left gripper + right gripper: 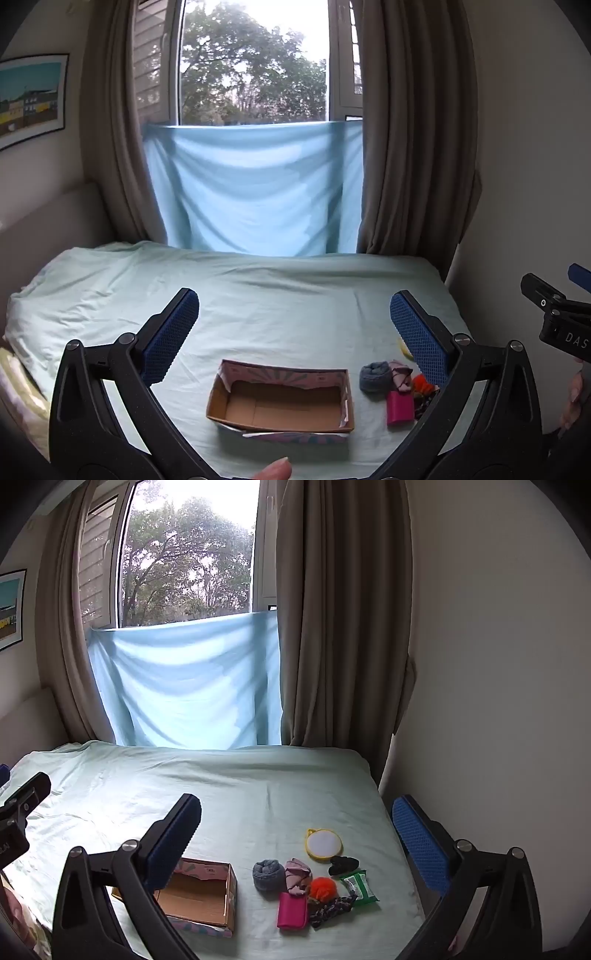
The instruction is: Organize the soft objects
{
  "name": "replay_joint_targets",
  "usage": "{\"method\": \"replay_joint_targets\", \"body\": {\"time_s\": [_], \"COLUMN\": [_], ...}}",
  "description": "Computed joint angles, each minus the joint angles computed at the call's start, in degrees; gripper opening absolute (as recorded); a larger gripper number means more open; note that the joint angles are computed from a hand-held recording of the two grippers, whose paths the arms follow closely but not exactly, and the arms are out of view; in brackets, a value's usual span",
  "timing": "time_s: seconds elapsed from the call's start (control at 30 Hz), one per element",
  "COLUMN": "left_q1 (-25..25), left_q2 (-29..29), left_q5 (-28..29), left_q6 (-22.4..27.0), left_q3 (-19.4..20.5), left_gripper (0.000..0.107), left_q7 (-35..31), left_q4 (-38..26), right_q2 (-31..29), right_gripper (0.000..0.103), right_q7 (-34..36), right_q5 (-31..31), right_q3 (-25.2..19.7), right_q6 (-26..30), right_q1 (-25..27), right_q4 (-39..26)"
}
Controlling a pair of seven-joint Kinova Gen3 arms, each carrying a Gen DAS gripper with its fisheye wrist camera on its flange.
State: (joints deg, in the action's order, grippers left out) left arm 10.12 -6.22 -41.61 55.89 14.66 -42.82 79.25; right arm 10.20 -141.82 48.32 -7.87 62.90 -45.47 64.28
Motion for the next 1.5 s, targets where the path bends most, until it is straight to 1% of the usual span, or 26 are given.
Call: {"method": "replay_joint_targets", "body": {"time_s": [0.07,0.2,0.23,0.3,0.4,0.47,0.53,0.7,0.87,1.07,1.23,1.5], "left_q1": [0.1,0.0,-0.1,0.5,1.0,1.3,1.2,1.0,1.1,0.5,0.3,0.4], "left_q2": [0.2,-0.2,0.0,0.9,1.4,0.4,0.3,0.4,1.0,0.9,1.0,1.1], "left_q5": [-0.9,-0.6,-1.8,-1.8,-2.8,-4.4,-4.5,-3.4,-3.6,0.2,-1.1,-0.2], "left_q6": [0.8,0.9,1.2,1.8,1.5,0.8,0.5,-0.1,0.6,-0.4,-0.5,-0.4], "left_q3": [0.3,-0.2,0.8,0.6,0.2,0.3,0.3,-0.2,-0.3,-1.7,-1.1,-1.4], "left_gripper": [0.103,0.103,0.103,0.103,0.103,0.103,0.103,0.103,0.103,0.103,0.103,0.103], "left_q7": [0.3,0.7,0.5,-0.3,0.8,2.7,2.5,1.1,1.2,-1.2,-0.2,-1.5], "left_q4": [-0.1,0.2,0.2,-0.8,-0.9,0.6,1.0,0.7,0.0,-0.7,-0.3,-0.5], "right_q2": [0.2,0.4,0.6,0.6,0.6,0.6,0.4,0.6,0.9,1.5,1.7,1.7], "right_gripper": [0.103,0.103,0.103,0.103,0.103,0.103,0.103,0.103,0.103,0.103,0.103,0.103], "right_q7": [0.5,0.6,0.8,0.6,0.8,0.6,0.7,0.6,0.8,1.2,1.1,0.5], "right_q5": [-0.1,0.0,-0.1,-0.2,0.0,-0.1,-0.3,-0.3,-0.3,-0.7,-0.9,-0.4], "right_q3": [0.0,0.1,0.1,0.3,0.3,0.4,0.5,0.4,0.6,1.1,1.5,1.6], "right_q6": [0.4,0.4,0.7,0.6,0.9,0.7,0.4,0.2,0.3,-0.5,-1.1,-0.6], "right_q1": [0.0,-0.3,-0.3,-0.4,-0.5,-0.5,-0.3,-0.2,-0.4,-0.3,-0.1,-0.8], "right_q4": [-0.3,-0.5,-1.0,-0.9,-1.2,-1.1,-0.8,-1.0,-1.5,-2.0,-1.8,-2.1]}}
